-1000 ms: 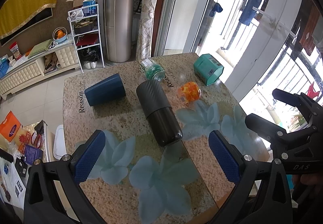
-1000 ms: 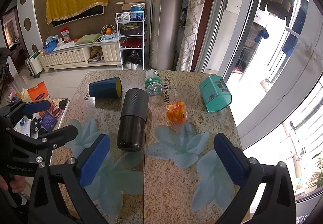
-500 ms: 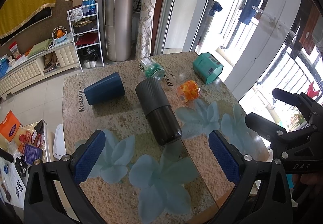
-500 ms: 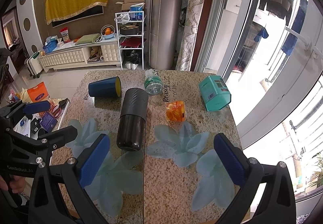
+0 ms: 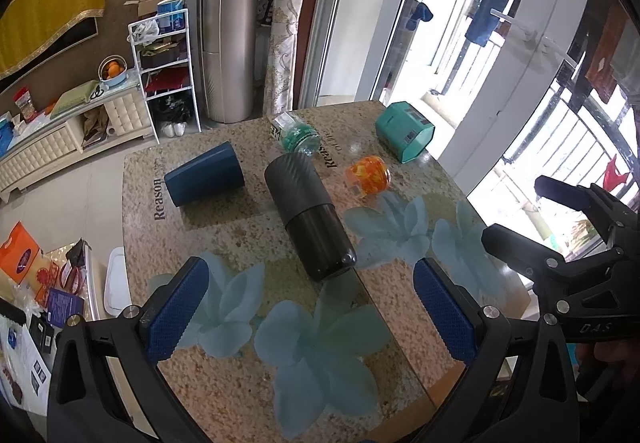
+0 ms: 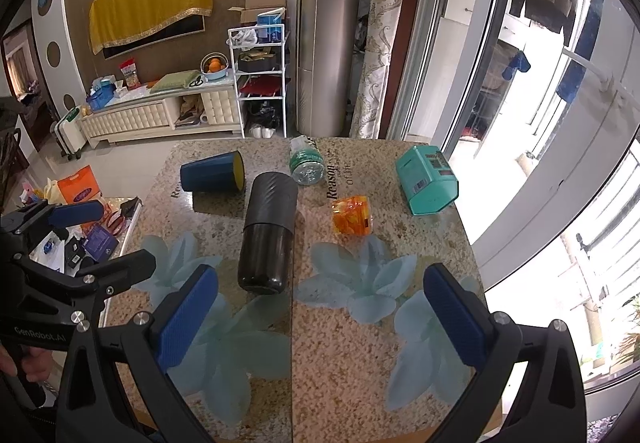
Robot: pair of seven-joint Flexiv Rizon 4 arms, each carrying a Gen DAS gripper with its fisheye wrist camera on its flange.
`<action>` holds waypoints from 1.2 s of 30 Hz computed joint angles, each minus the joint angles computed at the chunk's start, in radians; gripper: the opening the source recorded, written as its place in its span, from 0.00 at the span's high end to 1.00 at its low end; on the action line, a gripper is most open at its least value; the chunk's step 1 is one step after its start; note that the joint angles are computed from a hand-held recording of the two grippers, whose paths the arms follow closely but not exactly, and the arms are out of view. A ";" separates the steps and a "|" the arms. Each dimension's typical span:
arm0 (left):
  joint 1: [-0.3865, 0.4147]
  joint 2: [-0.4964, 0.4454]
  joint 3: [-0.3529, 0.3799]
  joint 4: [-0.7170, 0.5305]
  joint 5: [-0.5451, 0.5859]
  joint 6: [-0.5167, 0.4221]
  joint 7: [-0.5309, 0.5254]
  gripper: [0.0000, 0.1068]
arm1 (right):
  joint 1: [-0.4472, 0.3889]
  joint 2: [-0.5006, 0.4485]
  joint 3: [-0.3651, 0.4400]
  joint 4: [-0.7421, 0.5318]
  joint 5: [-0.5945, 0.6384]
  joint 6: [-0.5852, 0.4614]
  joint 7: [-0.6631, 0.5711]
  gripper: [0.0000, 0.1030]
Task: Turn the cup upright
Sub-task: 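Move the left tool toward the blue cup lying on its side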
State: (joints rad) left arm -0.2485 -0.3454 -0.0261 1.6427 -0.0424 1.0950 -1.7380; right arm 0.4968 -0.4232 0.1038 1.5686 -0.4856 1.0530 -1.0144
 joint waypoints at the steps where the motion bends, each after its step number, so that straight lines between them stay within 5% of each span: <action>1: 0.002 0.005 0.000 0.006 0.000 0.003 0.004 0.04 | 0.001 0.002 0.001 0.002 0.001 0.002 0.003 0.00; 19: 0.037 0.025 0.049 -0.087 0.188 -0.133 0.202 0.04 | -0.039 0.006 0.079 0.018 0.167 0.018 -0.068 0.00; 36: 0.126 -0.167 0.001 -0.320 0.029 -0.246 0.627 0.04 | -0.079 -0.043 0.097 -0.065 0.340 -0.036 -0.208 0.00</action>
State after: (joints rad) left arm -0.1225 -0.5128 -0.0252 1.3225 -0.0137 0.8493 -1.1108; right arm 0.4176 -0.4664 0.2009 1.5037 -0.1458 1.0173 -1.2225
